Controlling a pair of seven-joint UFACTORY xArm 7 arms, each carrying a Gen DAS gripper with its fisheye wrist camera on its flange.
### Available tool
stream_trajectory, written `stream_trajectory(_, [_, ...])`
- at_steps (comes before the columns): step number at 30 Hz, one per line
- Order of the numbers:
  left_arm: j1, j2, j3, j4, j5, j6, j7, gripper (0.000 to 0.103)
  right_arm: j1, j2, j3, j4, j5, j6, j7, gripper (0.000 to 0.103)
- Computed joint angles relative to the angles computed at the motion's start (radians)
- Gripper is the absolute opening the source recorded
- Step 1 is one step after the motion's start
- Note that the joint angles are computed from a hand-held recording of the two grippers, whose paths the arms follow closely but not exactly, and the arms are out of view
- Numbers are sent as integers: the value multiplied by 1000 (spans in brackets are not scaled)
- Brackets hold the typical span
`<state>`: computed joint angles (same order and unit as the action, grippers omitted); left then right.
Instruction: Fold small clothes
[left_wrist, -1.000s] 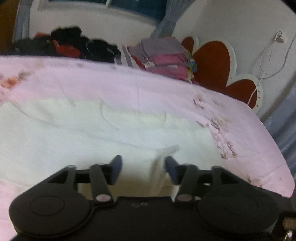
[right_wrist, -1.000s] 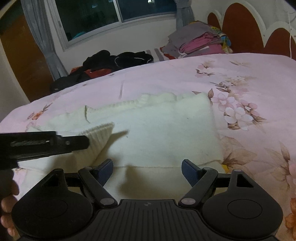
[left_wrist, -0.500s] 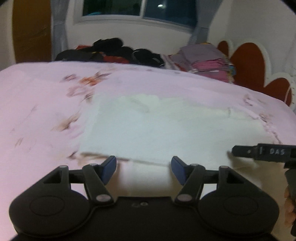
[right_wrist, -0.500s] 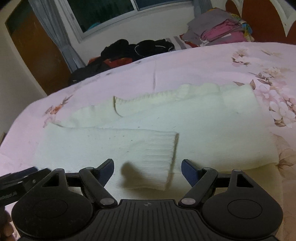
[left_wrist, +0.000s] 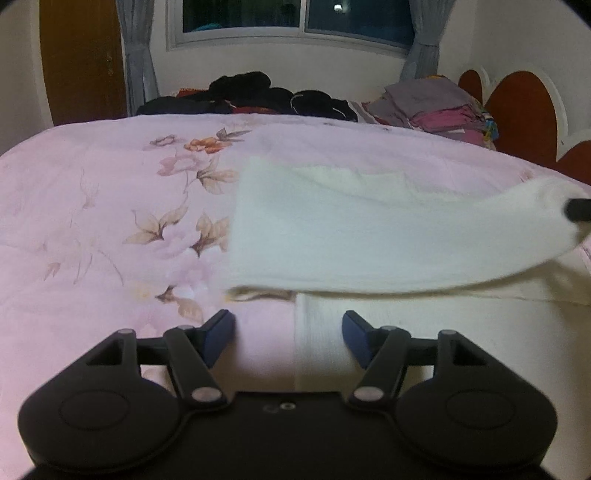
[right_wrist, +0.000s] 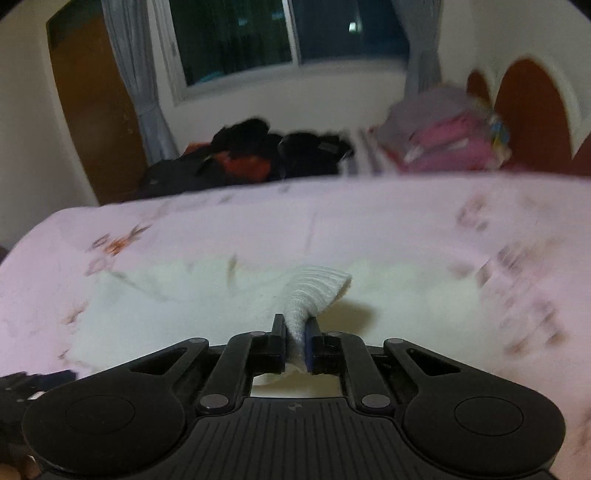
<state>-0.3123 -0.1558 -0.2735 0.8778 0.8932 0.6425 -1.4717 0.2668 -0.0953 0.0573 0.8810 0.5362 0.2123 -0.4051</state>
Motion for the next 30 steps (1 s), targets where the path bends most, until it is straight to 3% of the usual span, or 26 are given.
stream_trajectory(1, [3, 7, -2, 7, 17, 5, -11, 64, -10, 1, -7, 4, -11, 12, 3, 9])
stream_trajectory(3, [6, 20, -6, 18, 64, 22, -43, 52, -37, 6, -17, 4, -47, 32, 20, 9])
stream_trajectory(7, [-1, 23, 5, 25, 97, 37, -68, 45, -85, 23, -29, -7, -101, 64, 51, 9])
stream_trajectory(12, [-2, 7, 7, 5, 140, -9, -85, 11, -133, 54, -25, -29, -214, 57, 136, 9])
stream_trajectory(17, [2, -7, 15, -12, 110, -38, -71, 11, -153, 82, -19, -35, -221, 45, 121, 9])
stream_trajectory(18, [6, -14, 19, -16, 93, -49, -65, 11, -157, 81, -19, -33, -230, 46, 128, 14])
stream_trajectory(19, [10, -19, 18, -19, 81, -54, -61, 11, -163, 77, -19, -35, -264, 37, 166, 22])
stream_trajectory(20, [15, -24, 19, -21, 66, -61, -57, 10, -170, 70, -18, -47, -321, 9, 228, 40])
stream_trajectory(21, [19, -29, 19, -25, 51, -68, -52, 10, -196, 63, 0, -57, -361, -11, 273, 52])
stream_trajectory(22, [21, -39, 23, -33, 22, -86, -38, 10, -179, 58, -22, -62, -360, -21, 281, 55])
stream_trajectory(25, [26, -93, 33, -73, -93, -140, 34, 12, -175, 36, -29, -74, -312, -50, 256, 55])
stream_trajectory(26, [31, -111, 25, -82, -115, -141, 48, 17, -169, 28, -30, -76, -302, -60, 245, 55])
stream_trajectory(27, [37, -132, 16, -91, -131, -146, 54, 21, -162, 25, -32, -75, -290, -66, 229, 55])
stream_trajectory(30, [69, -135, -16, -72, -148, -160, 78, 22, -126, 33, -31, -61, -228, -75, 169, 55])
